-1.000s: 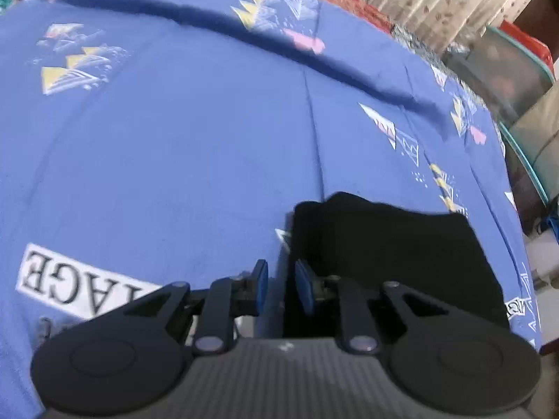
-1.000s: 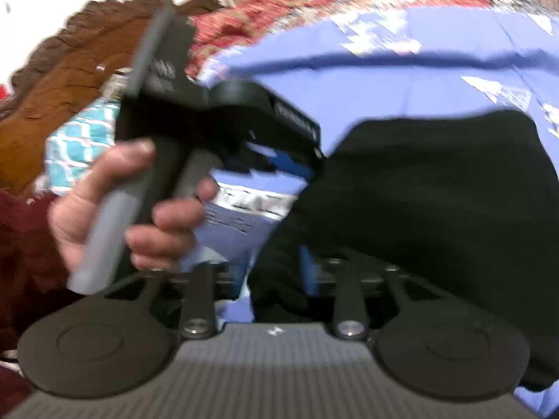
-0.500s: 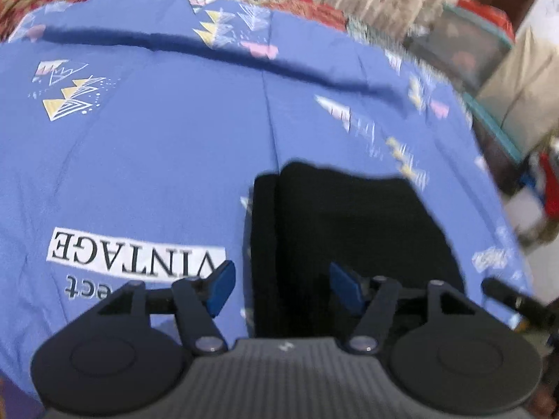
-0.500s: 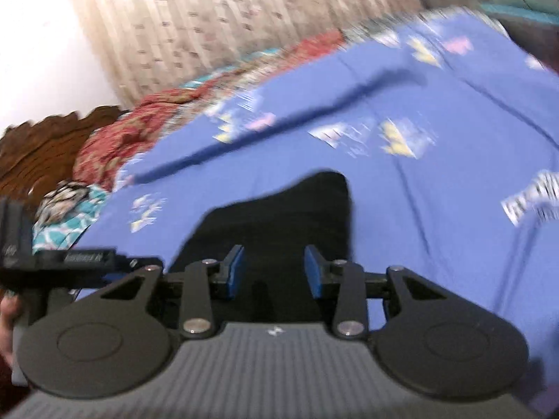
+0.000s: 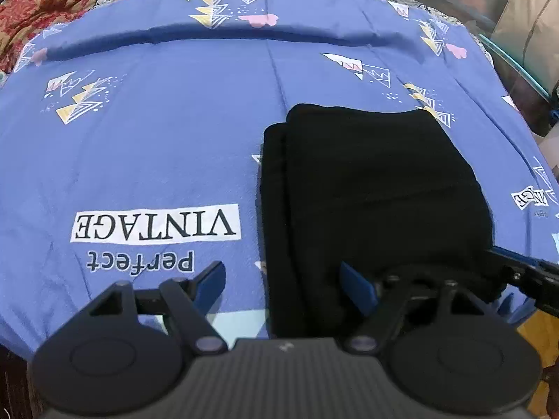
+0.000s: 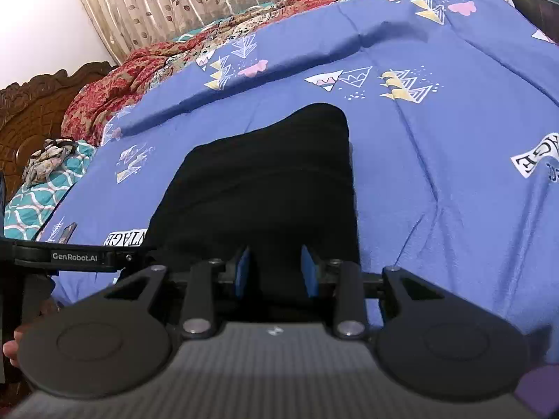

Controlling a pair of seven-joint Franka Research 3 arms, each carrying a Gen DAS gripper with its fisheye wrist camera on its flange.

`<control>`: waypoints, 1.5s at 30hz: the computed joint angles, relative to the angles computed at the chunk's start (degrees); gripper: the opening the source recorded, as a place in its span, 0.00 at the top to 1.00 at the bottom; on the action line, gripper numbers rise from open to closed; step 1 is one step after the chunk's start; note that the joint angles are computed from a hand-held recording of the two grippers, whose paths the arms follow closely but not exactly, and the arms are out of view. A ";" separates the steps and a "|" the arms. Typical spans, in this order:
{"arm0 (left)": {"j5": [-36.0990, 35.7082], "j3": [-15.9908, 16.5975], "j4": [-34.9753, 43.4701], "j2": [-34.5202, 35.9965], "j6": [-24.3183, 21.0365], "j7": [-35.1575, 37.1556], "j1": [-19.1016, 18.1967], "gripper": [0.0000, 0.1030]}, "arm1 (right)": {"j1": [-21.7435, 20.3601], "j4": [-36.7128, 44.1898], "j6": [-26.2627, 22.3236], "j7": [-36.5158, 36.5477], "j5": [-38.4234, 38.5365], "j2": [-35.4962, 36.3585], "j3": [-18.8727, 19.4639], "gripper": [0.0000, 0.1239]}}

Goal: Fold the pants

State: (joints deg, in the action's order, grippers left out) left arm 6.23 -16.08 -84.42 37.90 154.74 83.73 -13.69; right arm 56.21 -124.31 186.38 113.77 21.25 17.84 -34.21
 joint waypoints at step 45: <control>-8.88 -6.26 -18.51 -11.52 10.82 8.24 6.26 0.14 | 9.71 -0.82 2.13 -6.39 12.94 -1.42 -4.91 0.59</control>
State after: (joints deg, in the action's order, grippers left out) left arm -2.65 -22.34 -102.92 26.38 165.56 91.97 -7.42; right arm 65.92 -125.14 188.51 107.38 34.18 16.42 -39.12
